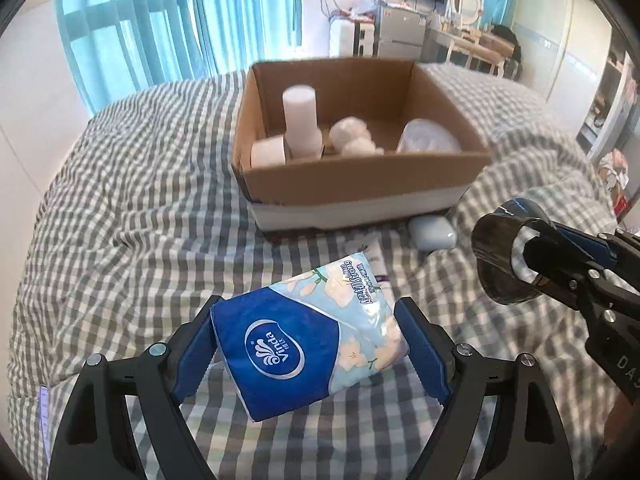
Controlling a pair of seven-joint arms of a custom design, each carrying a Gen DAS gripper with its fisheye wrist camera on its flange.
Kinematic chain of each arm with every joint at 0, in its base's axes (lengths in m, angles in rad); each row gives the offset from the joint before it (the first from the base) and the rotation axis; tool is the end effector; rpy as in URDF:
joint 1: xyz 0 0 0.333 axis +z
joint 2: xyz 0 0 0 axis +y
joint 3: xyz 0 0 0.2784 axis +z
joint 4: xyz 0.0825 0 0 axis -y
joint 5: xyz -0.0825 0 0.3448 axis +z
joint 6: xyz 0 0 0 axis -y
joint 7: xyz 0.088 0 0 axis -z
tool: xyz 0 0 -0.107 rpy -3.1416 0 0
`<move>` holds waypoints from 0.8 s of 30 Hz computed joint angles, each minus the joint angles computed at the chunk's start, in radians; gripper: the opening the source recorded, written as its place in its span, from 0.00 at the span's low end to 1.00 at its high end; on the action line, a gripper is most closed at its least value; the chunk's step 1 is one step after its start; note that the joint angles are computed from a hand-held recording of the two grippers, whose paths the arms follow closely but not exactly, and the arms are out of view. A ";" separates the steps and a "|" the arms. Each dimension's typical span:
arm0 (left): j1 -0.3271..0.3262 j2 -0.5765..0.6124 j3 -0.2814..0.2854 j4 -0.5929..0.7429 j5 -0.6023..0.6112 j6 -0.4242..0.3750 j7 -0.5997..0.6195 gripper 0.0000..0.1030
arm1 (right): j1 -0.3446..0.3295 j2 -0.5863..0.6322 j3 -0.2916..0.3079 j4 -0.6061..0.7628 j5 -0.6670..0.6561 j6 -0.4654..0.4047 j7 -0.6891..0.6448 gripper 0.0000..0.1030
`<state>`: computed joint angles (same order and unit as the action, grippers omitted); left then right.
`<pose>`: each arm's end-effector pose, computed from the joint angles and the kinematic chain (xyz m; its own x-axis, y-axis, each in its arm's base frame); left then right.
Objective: Organize objects
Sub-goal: 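Lift and carry the tissue pack and black case with both tools over the box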
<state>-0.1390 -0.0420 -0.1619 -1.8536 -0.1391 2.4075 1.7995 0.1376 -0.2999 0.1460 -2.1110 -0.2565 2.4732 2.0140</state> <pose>0.5325 -0.1678 0.5731 -0.4407 -0.8976 -0.0011 -0.7378 0.3630 -0.5691 0.4652 0.1445 0.5893 -0.0078 -0.9999 0.0118 -0.7635 -0.0016 -0.6458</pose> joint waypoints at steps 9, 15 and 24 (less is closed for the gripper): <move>-0.009 -0.034 0.002 0.065 0.001 0.033 -0.026 0.84 | -0.013 -0.021 0.014 0.063 -0.047 0.000 0.013 0.23; -0.019 0.002 -0.009 0.172 0.054 0.069 -0.054 0.84 | -0.031 0.015 0.010 0.156 -0.083 0.005 -0.002 0.23; -0.028 0.237 -0.043 0.540 0.117 -0.001 -0.086 0.84 | -0.025 0.169 -0.038 0.378 -0.115 -0.005 -0.034 0.23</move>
<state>-0.1667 0.1949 -0.2046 -1.3135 -0.0221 2.4067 1.7136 0.1126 -0.1310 0.1084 -1.7334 -0.3711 2.4685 1.9804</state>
